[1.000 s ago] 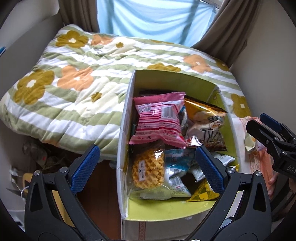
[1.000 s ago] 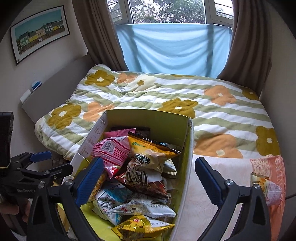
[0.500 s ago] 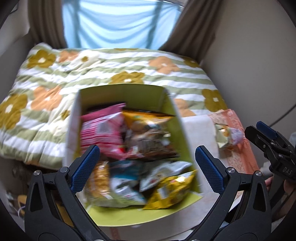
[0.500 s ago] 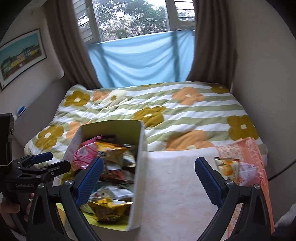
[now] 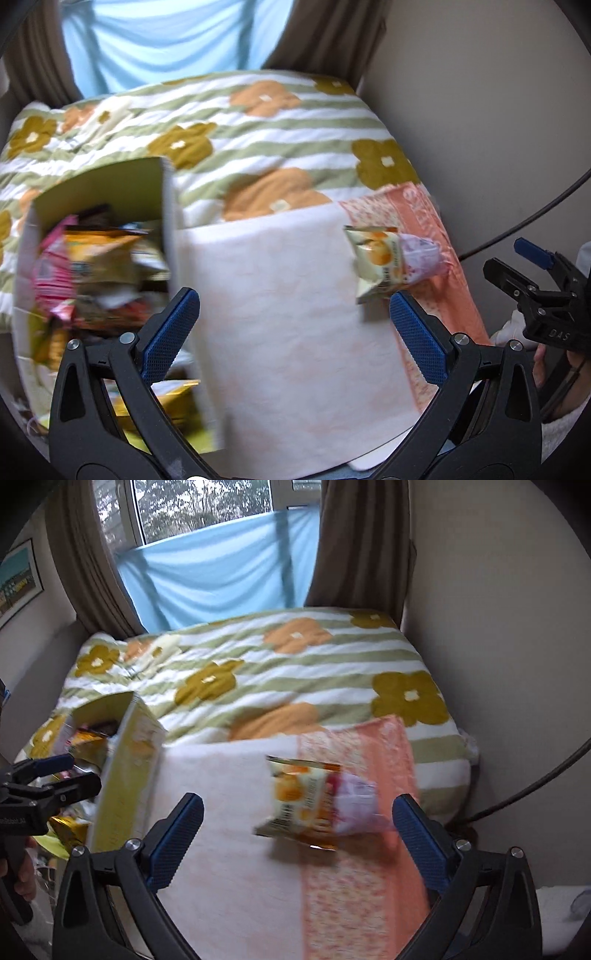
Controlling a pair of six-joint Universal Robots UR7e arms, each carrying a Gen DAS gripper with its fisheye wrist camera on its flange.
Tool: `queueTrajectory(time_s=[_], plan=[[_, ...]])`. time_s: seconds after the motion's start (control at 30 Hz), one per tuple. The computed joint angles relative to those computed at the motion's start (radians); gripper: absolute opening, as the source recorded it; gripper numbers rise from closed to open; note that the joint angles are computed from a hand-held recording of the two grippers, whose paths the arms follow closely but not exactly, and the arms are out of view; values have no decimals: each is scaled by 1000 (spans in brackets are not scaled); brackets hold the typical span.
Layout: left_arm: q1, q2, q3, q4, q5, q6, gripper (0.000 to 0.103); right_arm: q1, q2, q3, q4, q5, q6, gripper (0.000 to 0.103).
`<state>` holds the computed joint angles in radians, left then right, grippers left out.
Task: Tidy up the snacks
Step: 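Move both open tools over the last two bags on the bed, then grasp the orange cake bag with the left tool while the right tool grasps the pink-white bag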
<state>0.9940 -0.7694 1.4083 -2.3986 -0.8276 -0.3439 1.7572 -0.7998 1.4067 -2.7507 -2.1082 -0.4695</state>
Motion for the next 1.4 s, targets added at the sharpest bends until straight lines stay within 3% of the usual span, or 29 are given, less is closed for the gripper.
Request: queueTrajectory(time_s=[0.3, 0.6, 0.87, 0.93, 1.0, 1.1, 1.27, 1.4], plan=[[24, 257, -277, 136, -75, -82, 102, -107, 15, -95, 136, 44, -148, 102], [92, 507, -641, 345, -183, -97, 102, -158, 90, -190, 212, 37, -217, 102], [118, 614, -798, 402, -212, -91, 102, -172, 148, -256, 268, -2, -266, 101], [126, 623, -810, 404, -230, -94, 99, -175, 160, -266, 276, -5, -287, 101], [131, 624, -807, 404, -233, -100, 77, -175, 173, -277, 279, -16, -311, 101], [133, 611, -779, 372, -219, -86, 67, -175, 193, -304, 305, -24, -328, 98], [138, 595, -755, 355, -227, -64, 64, -182, 221, -359, 368, -1, -311, 97], [141, 568, -717, 349, -200, -79, 63, -184, 244, -397, 430, 1, -294, 79]])
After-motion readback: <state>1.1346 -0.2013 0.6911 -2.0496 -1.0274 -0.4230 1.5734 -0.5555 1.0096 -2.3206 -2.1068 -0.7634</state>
